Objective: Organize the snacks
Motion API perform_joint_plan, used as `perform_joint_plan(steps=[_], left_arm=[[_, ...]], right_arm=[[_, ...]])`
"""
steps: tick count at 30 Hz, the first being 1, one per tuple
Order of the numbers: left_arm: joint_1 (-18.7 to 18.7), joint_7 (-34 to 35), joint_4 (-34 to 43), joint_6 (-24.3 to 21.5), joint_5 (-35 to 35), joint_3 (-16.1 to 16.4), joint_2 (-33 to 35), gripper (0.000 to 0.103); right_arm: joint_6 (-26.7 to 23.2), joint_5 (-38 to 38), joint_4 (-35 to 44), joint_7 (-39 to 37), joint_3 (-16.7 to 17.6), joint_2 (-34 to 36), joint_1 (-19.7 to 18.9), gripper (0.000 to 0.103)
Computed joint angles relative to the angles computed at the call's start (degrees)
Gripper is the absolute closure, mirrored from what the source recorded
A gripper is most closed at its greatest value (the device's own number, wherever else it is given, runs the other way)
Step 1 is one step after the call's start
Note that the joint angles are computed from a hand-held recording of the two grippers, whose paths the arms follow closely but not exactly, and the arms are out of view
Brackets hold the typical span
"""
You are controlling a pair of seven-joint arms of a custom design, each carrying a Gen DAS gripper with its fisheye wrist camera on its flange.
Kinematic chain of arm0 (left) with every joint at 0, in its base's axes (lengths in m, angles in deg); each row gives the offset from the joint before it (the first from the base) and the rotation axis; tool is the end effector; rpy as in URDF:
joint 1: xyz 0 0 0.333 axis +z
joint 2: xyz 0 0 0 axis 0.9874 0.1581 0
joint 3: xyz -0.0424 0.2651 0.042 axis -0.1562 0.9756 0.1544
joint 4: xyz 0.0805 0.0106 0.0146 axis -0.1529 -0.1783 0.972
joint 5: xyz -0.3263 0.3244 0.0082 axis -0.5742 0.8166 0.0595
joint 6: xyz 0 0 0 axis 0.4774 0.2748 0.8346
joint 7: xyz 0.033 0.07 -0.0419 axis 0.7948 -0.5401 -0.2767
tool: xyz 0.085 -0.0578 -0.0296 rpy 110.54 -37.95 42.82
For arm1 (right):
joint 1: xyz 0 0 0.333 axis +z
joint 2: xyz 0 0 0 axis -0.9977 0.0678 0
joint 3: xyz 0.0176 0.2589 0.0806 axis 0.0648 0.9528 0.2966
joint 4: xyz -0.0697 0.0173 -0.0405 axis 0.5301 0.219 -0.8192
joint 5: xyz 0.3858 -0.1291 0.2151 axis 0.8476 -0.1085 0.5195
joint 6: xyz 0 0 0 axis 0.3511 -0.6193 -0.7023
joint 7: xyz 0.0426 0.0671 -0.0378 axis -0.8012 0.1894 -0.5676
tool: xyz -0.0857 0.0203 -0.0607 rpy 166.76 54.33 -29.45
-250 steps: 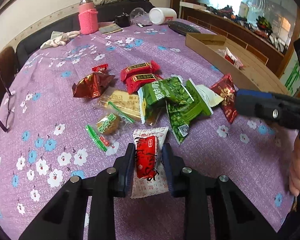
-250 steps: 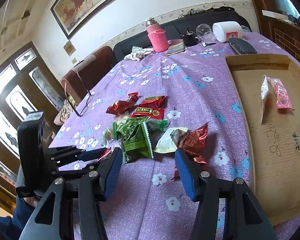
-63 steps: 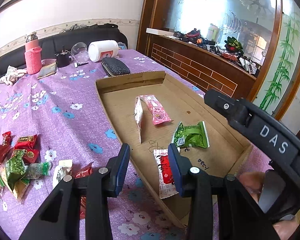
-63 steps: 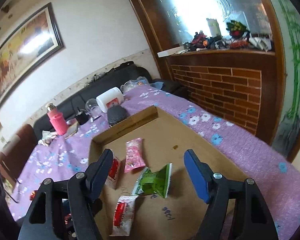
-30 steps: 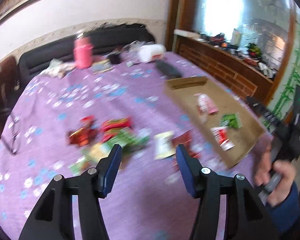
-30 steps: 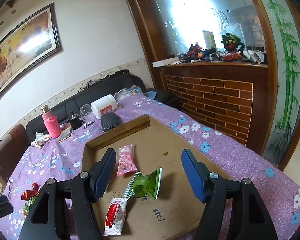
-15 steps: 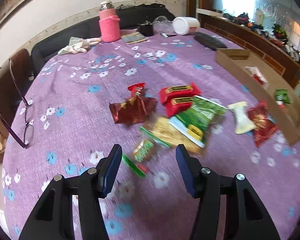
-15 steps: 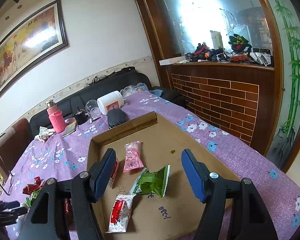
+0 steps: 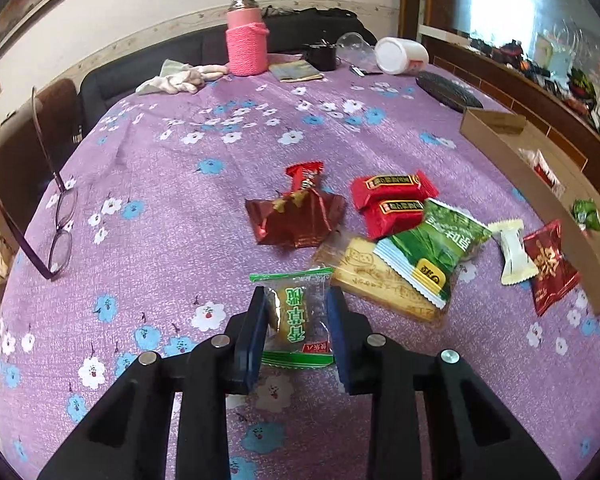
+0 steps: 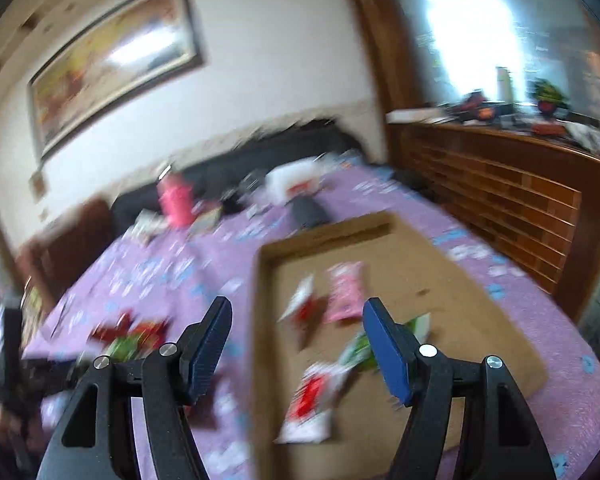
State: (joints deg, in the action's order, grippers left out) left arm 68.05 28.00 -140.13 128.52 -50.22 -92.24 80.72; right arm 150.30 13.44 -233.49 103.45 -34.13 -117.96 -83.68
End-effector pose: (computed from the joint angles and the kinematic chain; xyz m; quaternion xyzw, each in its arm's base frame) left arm 0.6013 -0.2838 0.4744 -0.4695 0.8166 -0.2847 0.1780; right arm 0.4130 0.2394 0.5081 -0.4694 0.7185 -0.3304 0.3928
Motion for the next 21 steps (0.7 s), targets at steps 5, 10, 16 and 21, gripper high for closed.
perform_joint_plan(steps=[5,10,16,21], left_arm=[[0.4,1.2,0.5,-0.6,-4.5,0.4,0.0,0.075],[0.3,3.3,-0.4,-0.2,-7.7,0.4,-1.1,0.075],[0.1,5.4,-0.6,-0.4,-10.4,0.5,-1.5,0.075],[0.0,5.8,-0.1,-1.1,-11.6,0.5,-1.1,0.075]], right_arm=[[-4.1,9.0,9.6,-13.0,-6.0,13.4,9.5,0.031],[-7.8,14.1,16.2,-17.8,-9.7,21.9,13.0,0.034],[-16.0,15.9,23.1,-21.3,-11.8,29.5,15.2,0.051],[-14.8,15.8,22.3,-20.4,-13.1,29.9,16.4,0.073]])
